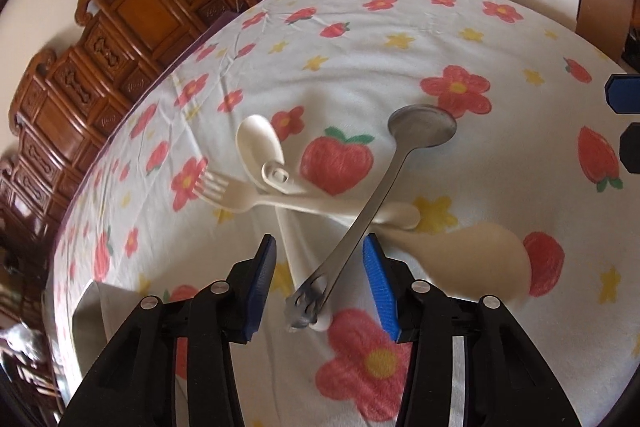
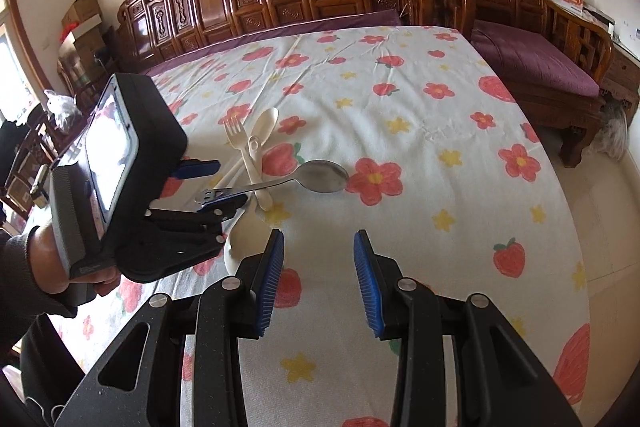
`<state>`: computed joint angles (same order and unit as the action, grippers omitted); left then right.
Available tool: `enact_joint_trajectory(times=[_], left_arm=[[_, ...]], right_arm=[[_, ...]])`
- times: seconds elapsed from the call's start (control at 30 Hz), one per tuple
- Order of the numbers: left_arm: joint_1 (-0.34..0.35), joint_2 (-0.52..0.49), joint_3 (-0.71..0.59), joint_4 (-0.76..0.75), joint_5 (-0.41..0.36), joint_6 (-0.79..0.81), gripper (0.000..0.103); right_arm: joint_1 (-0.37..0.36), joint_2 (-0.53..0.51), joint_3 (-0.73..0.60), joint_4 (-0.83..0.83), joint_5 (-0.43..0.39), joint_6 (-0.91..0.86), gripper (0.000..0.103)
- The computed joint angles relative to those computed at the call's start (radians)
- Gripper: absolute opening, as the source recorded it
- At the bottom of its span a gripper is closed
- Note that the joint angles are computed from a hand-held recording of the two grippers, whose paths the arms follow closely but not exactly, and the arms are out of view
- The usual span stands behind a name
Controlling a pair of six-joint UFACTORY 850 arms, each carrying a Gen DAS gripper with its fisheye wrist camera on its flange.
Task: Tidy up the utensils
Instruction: 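Move both tools back to the pile and close the left tool on a metal spoon, then lift the metal spoon with the left tool while the right tool closes on a white plastic spoon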
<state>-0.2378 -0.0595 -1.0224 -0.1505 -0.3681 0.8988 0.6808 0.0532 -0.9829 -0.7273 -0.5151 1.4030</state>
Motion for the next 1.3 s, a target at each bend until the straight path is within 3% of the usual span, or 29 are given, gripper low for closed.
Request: enact_joint_trajectory(times=[0.13, 0.23, 0.37, 0.5, 0.57, 0.73, 1.07, 1.3], left_arm=[[-0.002, -0.008, -0.010, -0.009, -0.009, 0.025, 0.038], [0.005, -0.020, -0.028, -0.059, -0.059, 0.070, 0.019], [0.013, -0.020, -0.035, -0.086, -0.085, 0.071, 0.015], [0.031, -0.012, -0.045, -0.151, -0.130, 0.108, 0.002], [0.040, -0.019, -0.062, -0.122, -0.158, 0.028, 0.001], [0.083, -0.003, -0.065, -0.209, -0.208, 0.047, 0.001], [0.191, 0.090, -0.021, -0.427, -0.282, 0.183, 0.001], [0.246, 0.124, -0.006, -0.516, -0.287, 0.258, 0.001]], right_arm=[[0.002, -0.004, -0.001, 0.005, 0.003, -0.006, 0.039], [0.004, -0.009, -0.003, 0.012, 0.003, -0.014, 0.039], [0.007, -0.013, -0.006, 0.013, -0.002, -0.014, 0.039], [0.011, -0.016, -0.007, 0.008, -0.005, -0.009, 0.039], [0.013, -0.020, -0.009, 0.012, -0.006, -0.015, 0.039], [0.017, -0.025, -0.016, 0.010, -0.008, -0.024, 0.039], [0.029, -0.045, -0.032, 0.013, -0.003, -0.046, 0.036], [0.031, -0.088, -0.076, 0.018, 0.000, -0.074, 0.036]])
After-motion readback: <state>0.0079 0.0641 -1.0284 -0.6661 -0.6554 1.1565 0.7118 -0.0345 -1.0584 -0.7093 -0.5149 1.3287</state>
